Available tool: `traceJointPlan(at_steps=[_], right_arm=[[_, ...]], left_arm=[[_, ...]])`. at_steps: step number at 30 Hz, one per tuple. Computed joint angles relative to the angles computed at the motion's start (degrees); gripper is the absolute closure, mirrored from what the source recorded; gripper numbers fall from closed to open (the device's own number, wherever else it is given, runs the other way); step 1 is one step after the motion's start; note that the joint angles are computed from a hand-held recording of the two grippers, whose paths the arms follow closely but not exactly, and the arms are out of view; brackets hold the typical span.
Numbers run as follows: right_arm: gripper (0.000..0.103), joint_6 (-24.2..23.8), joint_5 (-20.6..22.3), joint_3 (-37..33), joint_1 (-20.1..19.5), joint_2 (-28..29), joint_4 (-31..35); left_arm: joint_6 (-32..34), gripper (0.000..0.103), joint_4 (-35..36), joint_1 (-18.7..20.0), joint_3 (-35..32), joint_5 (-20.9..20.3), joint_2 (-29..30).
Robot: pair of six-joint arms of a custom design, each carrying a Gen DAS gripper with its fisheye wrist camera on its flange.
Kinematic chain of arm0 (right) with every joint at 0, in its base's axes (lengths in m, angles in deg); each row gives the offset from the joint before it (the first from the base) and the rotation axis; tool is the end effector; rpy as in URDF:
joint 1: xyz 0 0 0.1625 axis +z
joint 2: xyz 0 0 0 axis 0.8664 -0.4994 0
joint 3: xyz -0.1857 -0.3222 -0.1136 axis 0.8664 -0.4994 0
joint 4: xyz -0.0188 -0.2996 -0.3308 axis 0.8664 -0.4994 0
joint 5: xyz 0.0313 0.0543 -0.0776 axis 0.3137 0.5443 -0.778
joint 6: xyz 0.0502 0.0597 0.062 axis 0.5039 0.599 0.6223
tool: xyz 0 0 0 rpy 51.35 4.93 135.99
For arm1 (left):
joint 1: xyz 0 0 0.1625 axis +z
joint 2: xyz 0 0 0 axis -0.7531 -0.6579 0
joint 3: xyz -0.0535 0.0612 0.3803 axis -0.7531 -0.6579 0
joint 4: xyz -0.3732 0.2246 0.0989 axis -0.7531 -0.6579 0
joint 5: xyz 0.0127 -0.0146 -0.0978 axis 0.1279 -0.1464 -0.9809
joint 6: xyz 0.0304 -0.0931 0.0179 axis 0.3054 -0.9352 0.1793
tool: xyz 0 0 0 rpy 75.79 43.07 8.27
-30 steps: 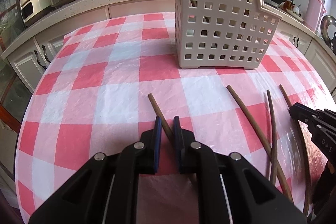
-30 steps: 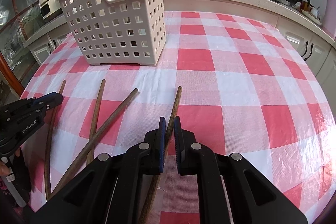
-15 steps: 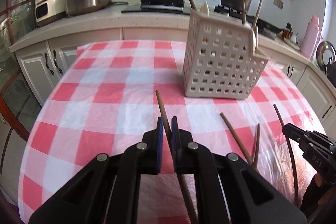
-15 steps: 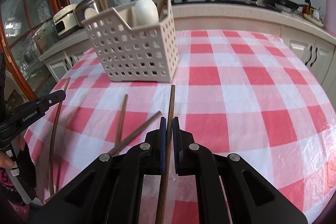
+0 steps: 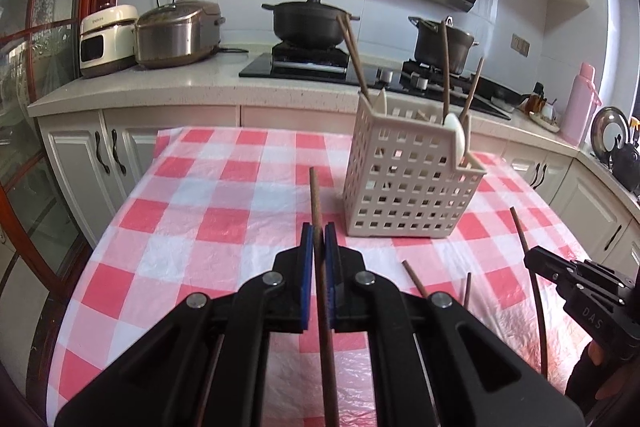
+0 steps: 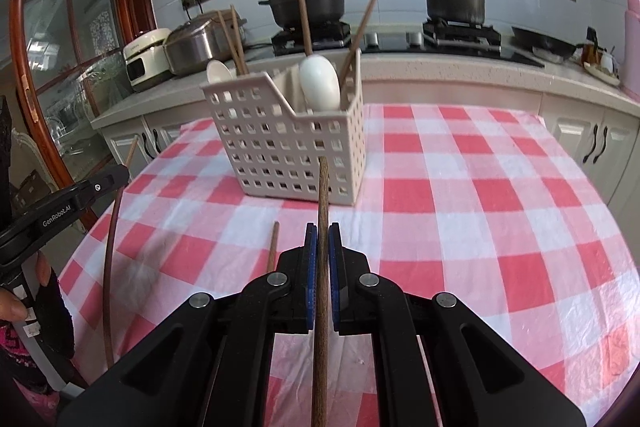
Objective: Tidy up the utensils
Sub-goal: 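Lift the left tool's chopstick upright over the basket while the right tool carries its chopstick there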
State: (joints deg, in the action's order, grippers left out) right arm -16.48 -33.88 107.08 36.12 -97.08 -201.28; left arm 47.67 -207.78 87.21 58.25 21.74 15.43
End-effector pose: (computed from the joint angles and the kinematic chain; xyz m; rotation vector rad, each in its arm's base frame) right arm 0.1321 -0.3880 0.2199 0.3784 -2.2148 1.2175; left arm -0.2766 -0.4777 0.1317 0.7945 2.3568 -1.0986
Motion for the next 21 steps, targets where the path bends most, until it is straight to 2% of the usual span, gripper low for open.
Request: traceJointPlan(at_steps=[8,21], right_arm=[[0.097,-1.9,-0.5,0.1,3.2,-1.7,-2.1],[0.097,-4.9,-1.2,0.8,7.2,-3.5,-5.8]], left_arm=[[1.4,0.097,-2.3,-1.8,1.0,-0.2,-1.8],[4.8,0.097,-6.8,-5.6,2.6,1.6,-3.4]])
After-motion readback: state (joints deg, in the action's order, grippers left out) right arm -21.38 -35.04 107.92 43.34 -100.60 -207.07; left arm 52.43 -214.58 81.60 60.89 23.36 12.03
